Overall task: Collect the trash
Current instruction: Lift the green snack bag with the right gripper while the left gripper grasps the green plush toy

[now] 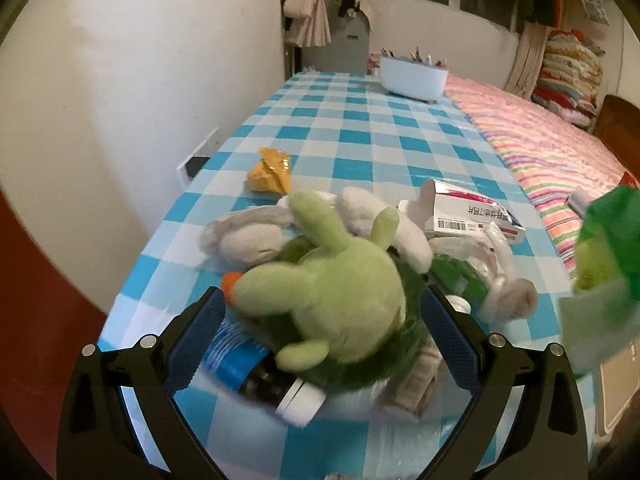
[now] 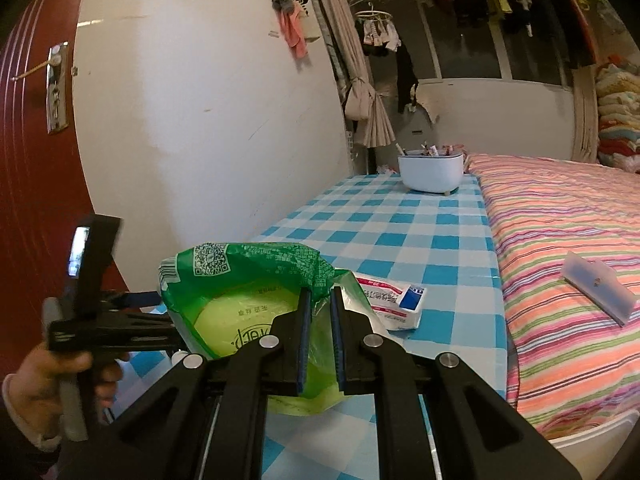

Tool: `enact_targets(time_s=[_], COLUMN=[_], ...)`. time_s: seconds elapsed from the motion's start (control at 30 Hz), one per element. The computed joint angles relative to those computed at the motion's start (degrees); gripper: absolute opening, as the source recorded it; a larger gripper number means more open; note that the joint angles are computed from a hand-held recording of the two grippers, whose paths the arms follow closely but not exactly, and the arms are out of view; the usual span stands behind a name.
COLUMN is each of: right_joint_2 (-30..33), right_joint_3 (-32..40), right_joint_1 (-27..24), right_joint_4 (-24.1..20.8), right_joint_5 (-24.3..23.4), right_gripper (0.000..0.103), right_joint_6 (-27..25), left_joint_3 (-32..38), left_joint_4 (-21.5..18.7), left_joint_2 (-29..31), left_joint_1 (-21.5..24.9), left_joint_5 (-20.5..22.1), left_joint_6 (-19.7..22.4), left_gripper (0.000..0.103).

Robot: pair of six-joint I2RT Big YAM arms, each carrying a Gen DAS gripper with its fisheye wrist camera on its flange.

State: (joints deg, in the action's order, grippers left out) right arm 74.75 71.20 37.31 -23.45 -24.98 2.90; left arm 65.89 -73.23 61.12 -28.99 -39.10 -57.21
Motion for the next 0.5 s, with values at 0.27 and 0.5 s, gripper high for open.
enact_targets(time_s=[0.27, 0.5], right_joint_2=[-1.4, -2.6], right_joint_3=[-0.8, -1.5], right_joint_1=[-1.4, -1.9], right_joint_4=[0.8, 2.3], right_joint_5=[-0.9, -0.4], right_gripper=[0.010, 0.010], right_joint_6=[1.4, 2.3], left_joint_3=[-0.9, 0.5], left_joint_4=[5.2, 4.3], left_joint_2=[0.5, 0.1], left_joint_1=[0.7, -3.0], left_joint_5=[1.8, -3.2], left_joint_6=[4.1, 3.0], left_gripper=[0.052, 0.051])
